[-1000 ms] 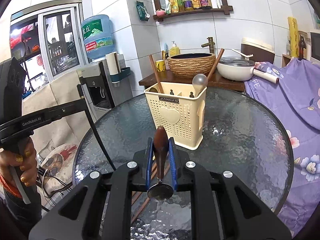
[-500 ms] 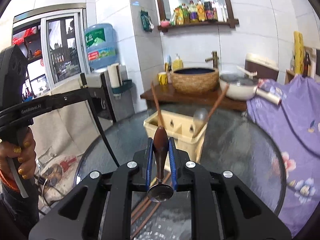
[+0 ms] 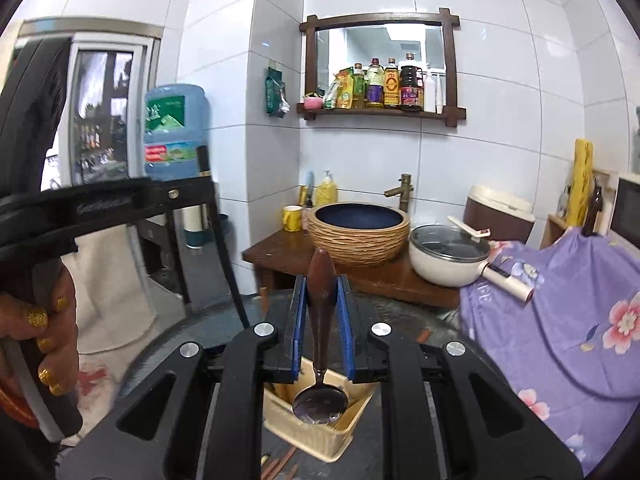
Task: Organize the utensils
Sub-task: 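Open the right tool over the basket while the left tool drops the black chopstick in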
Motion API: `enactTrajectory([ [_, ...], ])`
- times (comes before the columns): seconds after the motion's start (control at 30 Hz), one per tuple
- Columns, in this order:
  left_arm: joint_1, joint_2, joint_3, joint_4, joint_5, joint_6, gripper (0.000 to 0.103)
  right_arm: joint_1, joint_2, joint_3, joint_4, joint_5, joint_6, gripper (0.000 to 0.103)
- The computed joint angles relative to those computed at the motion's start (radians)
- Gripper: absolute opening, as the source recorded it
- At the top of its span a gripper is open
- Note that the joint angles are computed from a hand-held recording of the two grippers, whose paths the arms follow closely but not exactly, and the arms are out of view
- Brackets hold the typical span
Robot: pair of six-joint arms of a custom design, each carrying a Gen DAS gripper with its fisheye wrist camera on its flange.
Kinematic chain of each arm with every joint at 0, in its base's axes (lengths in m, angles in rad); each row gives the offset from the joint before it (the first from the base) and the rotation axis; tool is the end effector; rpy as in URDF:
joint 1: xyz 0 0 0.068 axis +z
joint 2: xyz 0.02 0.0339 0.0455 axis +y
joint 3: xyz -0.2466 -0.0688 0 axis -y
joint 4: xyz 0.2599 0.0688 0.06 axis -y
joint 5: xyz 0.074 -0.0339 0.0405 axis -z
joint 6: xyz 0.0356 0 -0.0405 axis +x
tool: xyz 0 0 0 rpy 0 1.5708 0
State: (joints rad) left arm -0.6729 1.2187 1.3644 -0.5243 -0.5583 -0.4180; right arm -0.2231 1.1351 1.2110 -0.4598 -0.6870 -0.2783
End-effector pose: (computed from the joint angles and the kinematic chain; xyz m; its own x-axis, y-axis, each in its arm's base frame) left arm 0.2309 -0.1599 0.4036 -0.3225 -0.1832 -0.9287 0.0140 0.9801 -0.1982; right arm 0.2631 -0.0365 0.3786 -0.2407 -0.1632 -0.9568 -0.4873 0.8728 -0.0263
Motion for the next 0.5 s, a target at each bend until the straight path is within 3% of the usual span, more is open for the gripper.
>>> enactTrajectory([
  [0.27,0.03,0.026,-0.151,0.091,0.035,-0.021,0.007,0.052,0.033,-0.172,0.189,0.078,0.031,0.016],
  [0.5,0.034,0.055,-0.226,0.126,0.065,-0.036,0.007,0.064,0.07,-0.228,0.207,0.104,0.023,0.016],
])
